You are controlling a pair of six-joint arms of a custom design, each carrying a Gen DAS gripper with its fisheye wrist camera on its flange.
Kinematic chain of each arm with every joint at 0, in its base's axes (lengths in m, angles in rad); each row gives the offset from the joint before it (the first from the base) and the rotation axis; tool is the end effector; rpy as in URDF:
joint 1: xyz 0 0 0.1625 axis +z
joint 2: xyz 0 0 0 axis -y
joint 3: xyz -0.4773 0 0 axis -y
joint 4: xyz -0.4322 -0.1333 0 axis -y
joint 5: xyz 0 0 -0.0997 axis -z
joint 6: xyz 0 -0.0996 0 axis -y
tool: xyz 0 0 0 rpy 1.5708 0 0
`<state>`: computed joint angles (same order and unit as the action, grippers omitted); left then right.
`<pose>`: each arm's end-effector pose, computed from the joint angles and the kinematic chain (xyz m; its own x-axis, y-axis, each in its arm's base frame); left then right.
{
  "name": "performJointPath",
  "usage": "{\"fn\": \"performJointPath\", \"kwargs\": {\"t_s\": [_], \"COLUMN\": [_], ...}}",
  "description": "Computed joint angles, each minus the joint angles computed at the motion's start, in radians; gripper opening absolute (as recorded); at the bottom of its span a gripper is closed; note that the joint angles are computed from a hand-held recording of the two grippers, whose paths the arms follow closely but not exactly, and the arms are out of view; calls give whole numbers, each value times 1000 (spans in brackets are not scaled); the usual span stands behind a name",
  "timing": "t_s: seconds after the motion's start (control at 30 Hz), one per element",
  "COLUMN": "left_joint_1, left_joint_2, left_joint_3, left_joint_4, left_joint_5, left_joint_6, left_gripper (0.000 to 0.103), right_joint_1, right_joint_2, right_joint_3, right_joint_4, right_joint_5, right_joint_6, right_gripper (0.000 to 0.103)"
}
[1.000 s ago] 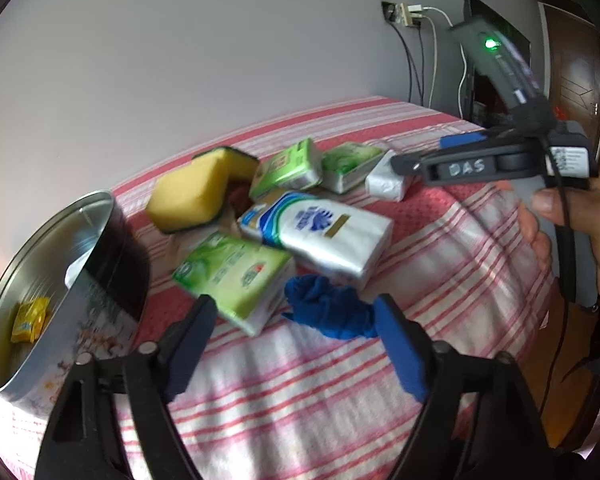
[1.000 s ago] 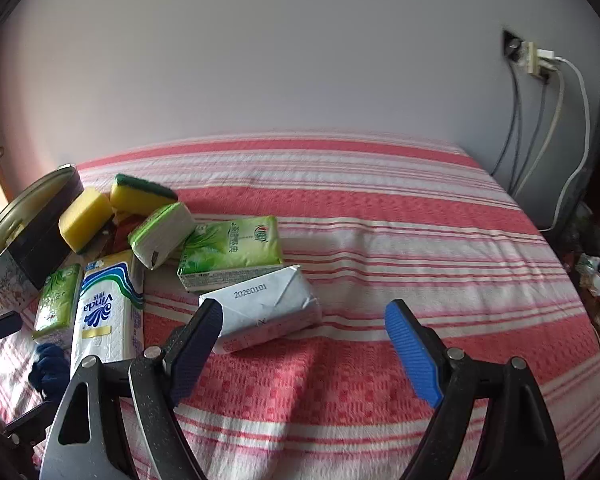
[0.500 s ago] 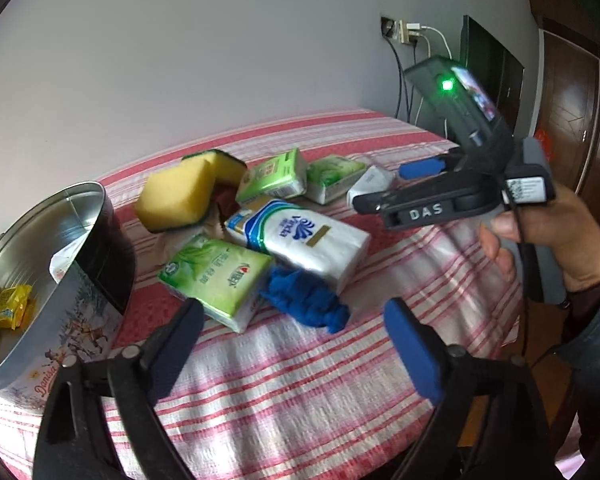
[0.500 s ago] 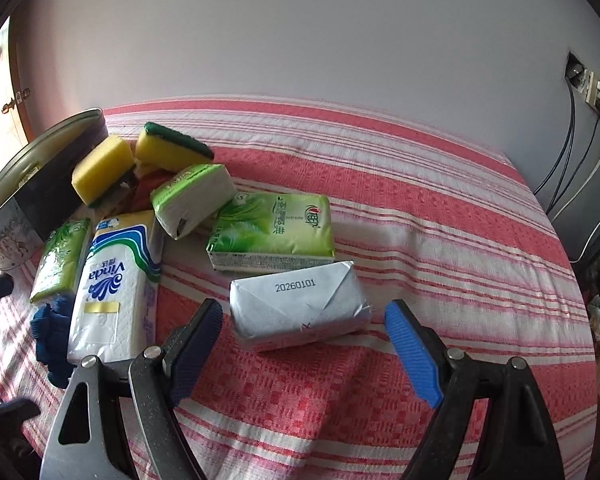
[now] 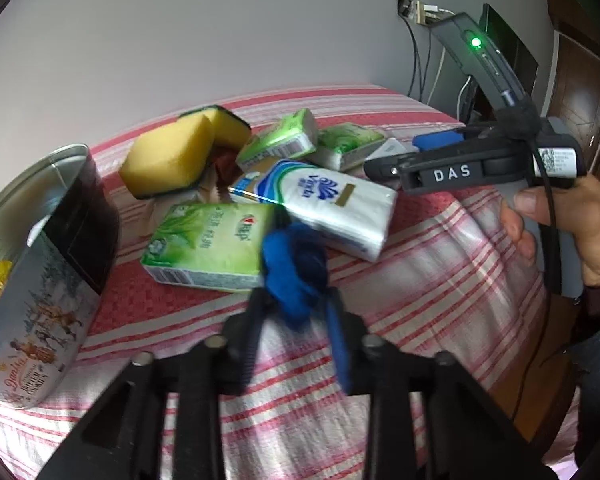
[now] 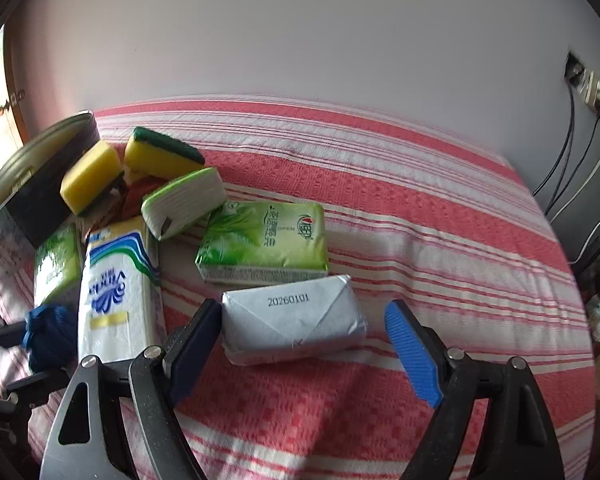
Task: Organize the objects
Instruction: 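Grasp the blue cloth with the left tool while the right grasps another white bar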
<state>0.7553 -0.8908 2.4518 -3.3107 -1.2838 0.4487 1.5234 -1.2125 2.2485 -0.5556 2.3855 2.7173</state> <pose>-0.1947 -0.4051 0.0252 -0.3146 0.8907 -0.3282 0.9466 0.3199 -0.0395 0.0417 -0.4046 0.1176 -0.6057 0.4269 0.6715 -0.2496 0.6994 -0.6698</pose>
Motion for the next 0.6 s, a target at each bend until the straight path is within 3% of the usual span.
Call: {"fn": "performJointPath", "kwargs": {"t_s": [0.13, 0.4, 0.6], "left_joint_1": [10, 18, 8], "left_joint_2": [-3, -23, -40], "left_joint_3": [-3, 1, 22], "left_joint_4": [6, 10, -49], "left_joint_5": [-13, -30, -32], "left_joint_6": [5, 6, 25], "left_gripper": [23, 20, 19], "right_joint_1": [2, -1, 20], "right_joint_2": [13, -1, -12], "right_joint_3": [-11, 2, 34], "right_joint_4": [19, 19, -61], "right_joint_5": [3, -8, 7], "right_joint_6": [-4, -2, -39], "right_gripper": [74, 72, 71]}}
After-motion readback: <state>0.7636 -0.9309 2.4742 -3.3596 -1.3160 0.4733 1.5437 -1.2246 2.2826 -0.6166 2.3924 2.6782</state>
